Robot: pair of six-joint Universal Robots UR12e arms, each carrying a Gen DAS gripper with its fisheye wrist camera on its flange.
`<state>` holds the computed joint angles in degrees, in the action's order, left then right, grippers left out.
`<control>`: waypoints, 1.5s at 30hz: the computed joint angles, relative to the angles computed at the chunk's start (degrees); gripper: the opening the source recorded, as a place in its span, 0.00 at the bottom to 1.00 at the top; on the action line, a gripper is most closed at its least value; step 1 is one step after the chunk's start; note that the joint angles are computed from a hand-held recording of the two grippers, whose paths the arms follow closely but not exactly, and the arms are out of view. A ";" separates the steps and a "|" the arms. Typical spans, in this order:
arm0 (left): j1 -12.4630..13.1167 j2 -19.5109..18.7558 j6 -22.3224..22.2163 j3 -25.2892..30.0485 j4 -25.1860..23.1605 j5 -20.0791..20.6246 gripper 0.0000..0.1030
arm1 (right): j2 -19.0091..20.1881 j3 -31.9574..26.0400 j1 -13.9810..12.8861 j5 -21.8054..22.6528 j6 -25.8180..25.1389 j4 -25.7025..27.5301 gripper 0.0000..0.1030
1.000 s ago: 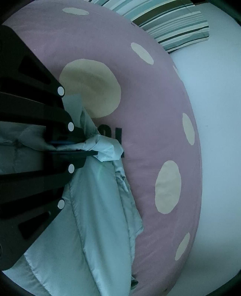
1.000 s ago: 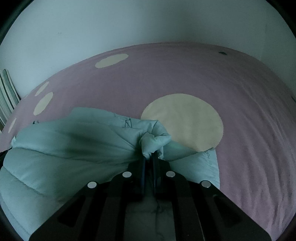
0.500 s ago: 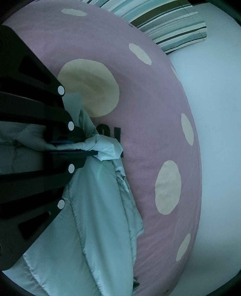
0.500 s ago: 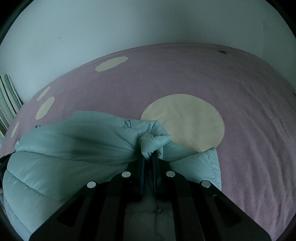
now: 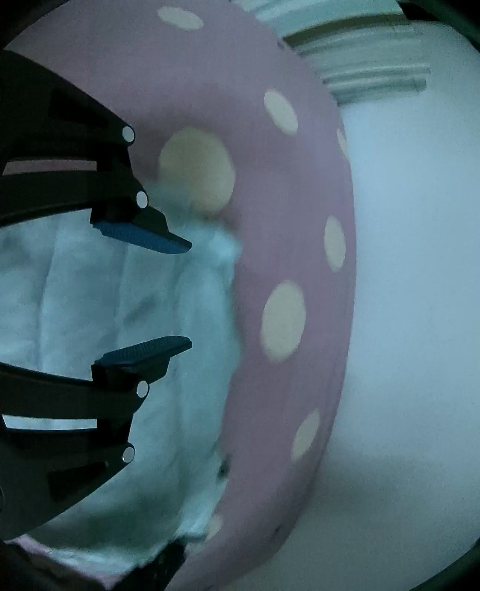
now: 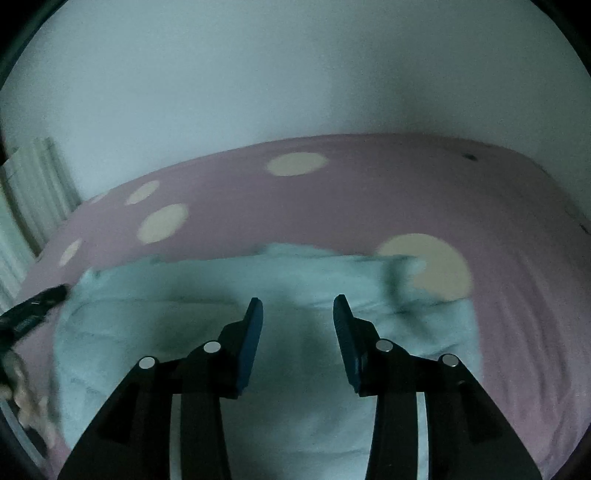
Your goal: Fold large clothes
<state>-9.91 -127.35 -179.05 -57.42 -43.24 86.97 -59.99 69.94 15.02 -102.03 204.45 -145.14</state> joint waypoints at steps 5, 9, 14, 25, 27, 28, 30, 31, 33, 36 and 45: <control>-2.15 -1.05 1.31 0.10 -2.22 1.16 0.45 | 3.34 -4.02 1.99 1.98 -2.37 2.97 0.39; -3.31 -3.29 3.40 2.56 -7.12 5.64 0.46 | 5.43 -5.72 2.09 1.80 -3.58 7.61 0.39; -4.14 -3.93 5.37 1.09 -3.32 8.85 0.45 | 5.98 -5.24 2.15 1.10 -3.66 6.34 0.39; -3.50 1.55 3.69 -4.77 1.25 5.59 0.44 | 2.76 -1.88 3.49 -2.03 -2.20 2.53 0.49; -3.36 3.51 3.04 -7.80 4.15 4.10 0.45 | 1.23 0.24 4.21 -3.32 -2.29 0.77 0.50; -3.34 4.05 2.94 -8.70 4.92 3.60 0.46 | 0.81 0.87 4.49 -3.79 -2.50 0.31 0.50; -3.47 4.96 3.07 -10.49 5.69 2.93 0.46 | -0.01 2.30 4.99 -4.21 -2.83 -0.81 0.50; -3.59 5.02 3.27 -10.88 5.54 3.13 0.46 | -0.21 2.73 5.20 -4.40 -2.73 -0.60 0.50; -3.95 4.68 3.87 -11.29 5.19 4.75 0.46 | -0.03 2.82 5.59 -5.21 -2.93 0.88 0.50; -4.32 3.90 5.09 -11.30 5.16 6.63 0.47 | 0.78 2.50 5.50 -5.21 -2.95 2.32 0.51; -4.10 2.58 5.11 -9.87 2.60 5.87 0.46 | 1.80 1.38 4.93 -3.83 -2.04 5.57 0.51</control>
<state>-14.02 -124.76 -173.94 -67.28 -40.64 92.84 -58.19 71.31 19.95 -105.86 202.41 -139.57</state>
